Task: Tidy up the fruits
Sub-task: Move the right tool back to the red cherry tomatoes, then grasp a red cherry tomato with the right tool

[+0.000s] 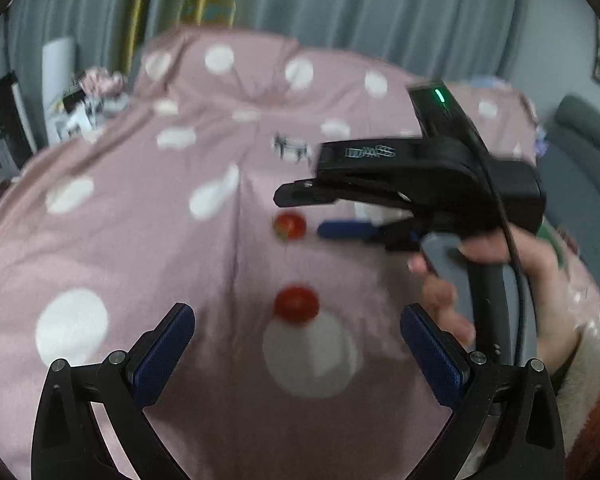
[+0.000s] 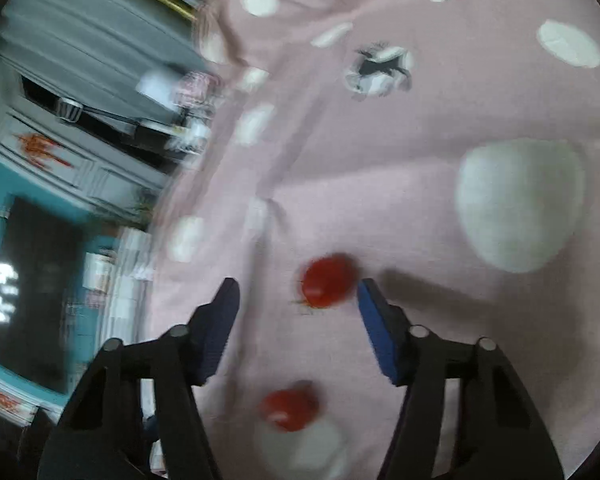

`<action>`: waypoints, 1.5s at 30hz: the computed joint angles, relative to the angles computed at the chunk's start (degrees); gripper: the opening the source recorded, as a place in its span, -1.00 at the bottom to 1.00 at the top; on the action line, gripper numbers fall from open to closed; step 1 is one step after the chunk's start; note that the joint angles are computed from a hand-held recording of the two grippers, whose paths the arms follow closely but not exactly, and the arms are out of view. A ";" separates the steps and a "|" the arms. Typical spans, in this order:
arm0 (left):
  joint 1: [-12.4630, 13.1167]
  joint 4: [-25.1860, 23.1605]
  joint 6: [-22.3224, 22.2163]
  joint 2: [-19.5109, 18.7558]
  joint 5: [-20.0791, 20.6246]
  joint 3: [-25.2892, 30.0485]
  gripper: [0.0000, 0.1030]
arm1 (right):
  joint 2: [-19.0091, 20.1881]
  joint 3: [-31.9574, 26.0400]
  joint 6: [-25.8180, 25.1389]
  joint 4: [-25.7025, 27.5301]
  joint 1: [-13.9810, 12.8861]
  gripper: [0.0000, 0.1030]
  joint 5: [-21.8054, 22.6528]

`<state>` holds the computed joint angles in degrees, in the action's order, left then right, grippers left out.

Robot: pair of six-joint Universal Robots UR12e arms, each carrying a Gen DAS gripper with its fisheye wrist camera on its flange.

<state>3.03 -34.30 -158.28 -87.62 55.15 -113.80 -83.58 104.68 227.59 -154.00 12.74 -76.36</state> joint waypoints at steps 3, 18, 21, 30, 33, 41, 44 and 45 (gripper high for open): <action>-0.98 -2.07 2.49 -0.03 2.71 0.29 0.99 | 0.18 0.30 1.07 -1.51 0.05 -0.13 -0.29; -0.35 -15.36 -3.08 -2.69 2.18 5.37 0.99 | 0.28 2.11 3.91 -5.41 0.74 -0.43 -1.07; -1.25 -14.28 -1.92 -2.61 4.09 5.33 0.99 | -0.42 2.37 4.07 -4.02 0.91 -0.43 -1.30; -2.45 -10.79 4.10 -2.88 7.44 5.01 0.99 | -4.53 4.64 5.29 1.59 0.77 -0.43 -3.58; -2.56 -6.03 4.48 -2.48 9.97 4.20 0.99 | -6.25 5.52 4.28 3.96 0.67 -0.43 -5.12; -2.37 -0.44 3.76 -3.02 4.81 4.58 0.98 | -10.85 8.66 2.82 8.27 0.83 -0.43 -8.46; -3.76 -1.03 5.67 -4.29 4.80 6.00 0.98 | -12.64 9.65 1.77 9.88 1.27 -0.53 -10.33; -4.23 -0.83 6.13 -4.43 5.63 6.16 0.96 | -13.34 10.35 1.21 9.28 1.27 -0.58 -10.20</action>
